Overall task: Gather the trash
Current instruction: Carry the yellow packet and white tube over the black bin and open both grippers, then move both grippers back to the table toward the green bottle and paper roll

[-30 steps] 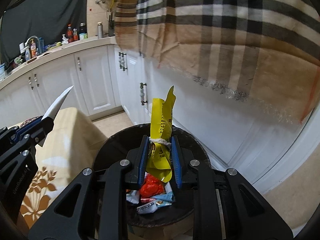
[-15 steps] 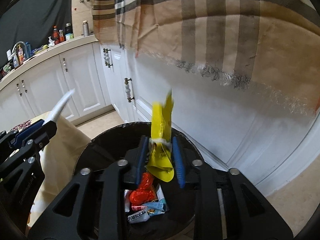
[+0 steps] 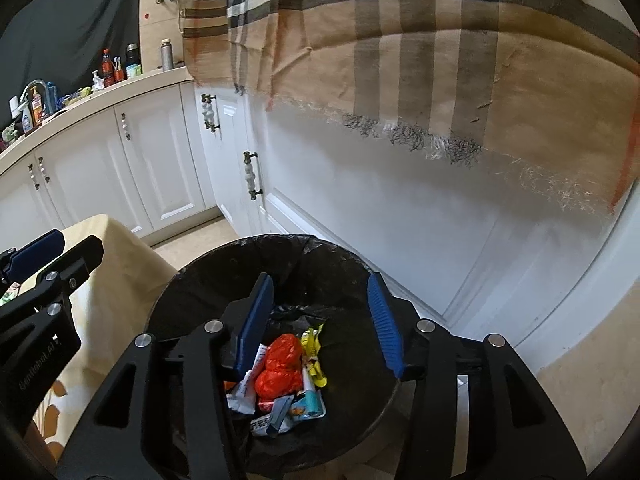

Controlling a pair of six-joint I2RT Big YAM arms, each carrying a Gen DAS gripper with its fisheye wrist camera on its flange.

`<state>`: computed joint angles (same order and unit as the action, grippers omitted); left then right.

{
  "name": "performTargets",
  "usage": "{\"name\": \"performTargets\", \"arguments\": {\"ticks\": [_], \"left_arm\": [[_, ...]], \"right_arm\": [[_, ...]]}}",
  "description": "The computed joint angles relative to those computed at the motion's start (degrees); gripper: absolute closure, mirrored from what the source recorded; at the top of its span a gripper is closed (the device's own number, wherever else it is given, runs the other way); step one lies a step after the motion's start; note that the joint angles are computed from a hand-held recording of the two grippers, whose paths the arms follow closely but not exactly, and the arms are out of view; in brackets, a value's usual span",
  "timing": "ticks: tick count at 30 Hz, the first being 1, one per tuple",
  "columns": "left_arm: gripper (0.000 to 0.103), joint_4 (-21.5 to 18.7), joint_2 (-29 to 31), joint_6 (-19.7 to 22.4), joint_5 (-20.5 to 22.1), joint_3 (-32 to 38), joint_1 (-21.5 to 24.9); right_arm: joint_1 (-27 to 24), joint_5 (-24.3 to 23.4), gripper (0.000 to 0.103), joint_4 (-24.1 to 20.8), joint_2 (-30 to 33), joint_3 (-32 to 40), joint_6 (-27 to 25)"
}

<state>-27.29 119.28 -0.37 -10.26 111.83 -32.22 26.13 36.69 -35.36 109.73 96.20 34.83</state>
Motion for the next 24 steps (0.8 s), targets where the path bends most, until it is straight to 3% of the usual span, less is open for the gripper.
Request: {"name": "performTargets", "arguments": {"ticks": [12,24], "left_arm": [[0.047,3.3,-10.5,-2.5,-2.5,-14.8,3.6],[0.046,3.0,-18.8,-7.3,-6.9,-26.9,10.7]], "right_arm": [[4.8,-3.0,0.054,-0.1,0.2,2.9,-1.4],[10.3,-8.0,0.054,-3.1,7.0,13.7,-6.2]]}}
